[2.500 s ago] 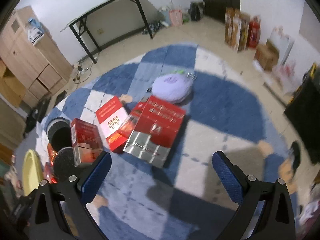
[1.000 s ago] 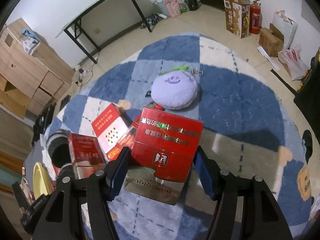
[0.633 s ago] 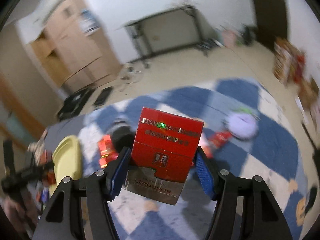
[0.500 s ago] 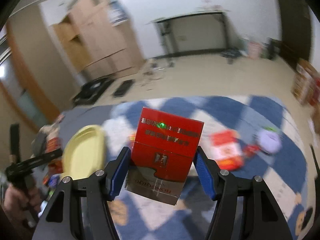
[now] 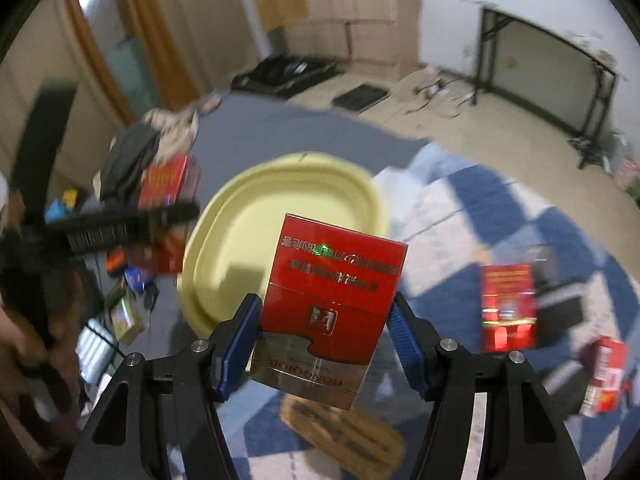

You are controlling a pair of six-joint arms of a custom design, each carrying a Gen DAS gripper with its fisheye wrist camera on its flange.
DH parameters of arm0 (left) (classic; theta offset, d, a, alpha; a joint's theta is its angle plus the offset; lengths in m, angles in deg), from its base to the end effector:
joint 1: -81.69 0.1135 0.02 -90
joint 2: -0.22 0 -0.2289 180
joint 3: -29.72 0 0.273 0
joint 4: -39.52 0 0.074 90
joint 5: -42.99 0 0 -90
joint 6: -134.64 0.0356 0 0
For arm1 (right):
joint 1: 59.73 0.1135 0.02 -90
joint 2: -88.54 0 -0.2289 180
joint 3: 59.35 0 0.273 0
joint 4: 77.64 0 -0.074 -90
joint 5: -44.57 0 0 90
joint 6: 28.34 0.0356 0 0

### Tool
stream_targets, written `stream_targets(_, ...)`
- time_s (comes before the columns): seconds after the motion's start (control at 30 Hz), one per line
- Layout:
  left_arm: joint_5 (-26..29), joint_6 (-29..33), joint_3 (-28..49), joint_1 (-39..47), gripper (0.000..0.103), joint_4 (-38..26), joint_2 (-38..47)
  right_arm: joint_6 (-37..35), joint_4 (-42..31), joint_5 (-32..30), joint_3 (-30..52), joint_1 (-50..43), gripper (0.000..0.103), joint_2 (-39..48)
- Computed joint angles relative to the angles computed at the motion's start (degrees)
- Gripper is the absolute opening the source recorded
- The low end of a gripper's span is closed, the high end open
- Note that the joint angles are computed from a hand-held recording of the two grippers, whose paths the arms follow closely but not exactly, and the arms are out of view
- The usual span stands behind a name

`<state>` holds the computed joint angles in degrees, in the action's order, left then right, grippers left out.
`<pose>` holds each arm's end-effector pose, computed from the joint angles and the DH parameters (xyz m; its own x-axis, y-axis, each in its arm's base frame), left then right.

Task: Organize rigid objects
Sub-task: 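Carry both packs to the yellow tray and release them inside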

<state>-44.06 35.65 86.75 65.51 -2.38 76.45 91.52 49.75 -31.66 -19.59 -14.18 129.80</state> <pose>0.2648 -0.0787 0.1501 -0.8777 0.0922 -0.4703 0.1671 0.9786 -0.1200 0.1352 0.1258 0.1693 -0.7886 -0.1133 -0.6044 -0.2341 0.9642 0.1246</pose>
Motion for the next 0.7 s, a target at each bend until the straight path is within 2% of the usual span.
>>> stream_targets(0.07, 0.93, 0.02, 1.06, 0.84, 0.059, 1.84, 4.12, -2.13, 8.37, -2.32, 2.53, -1.62, 0.063, 12.03)
stream_targets(0.17, 1.12, -1.29, 3.76, 1.04, 0.059, 4.15, 11.63, -7.18, 18.51, -8.47, 5.16, -9.57, 0.063, 25.18)
stream_targets(0.27, 2.10, -1.83, 6.28, 0.42, 0.059, 3.85, 17.41, -9.68, 22.40, -9.54, 11.10, -11.89, 0.063, 37.27)
stream_targets(0.33, 0.58, -1.19, 7.09, -0.95, 0.059, 3.76, 19.91, -9.92, 23.64, -10.15, 12.48, -12.06, 0.063, 40.11)
stream_targets(0.4, -0.43, -0.35, 7.39, -1.58, 0.059, 3.71, 21.35, -10.03, 26.02, -13.28, 13.50, -14.08, 0.063, 43.37)
stream_targets(0.7, 0.47, -1.23, 7.93, -2.50, 0.059, 4.19, 27.70, -13.03, 30.68, -10.22, 21.04, -13.02, 0.061, 57.28)
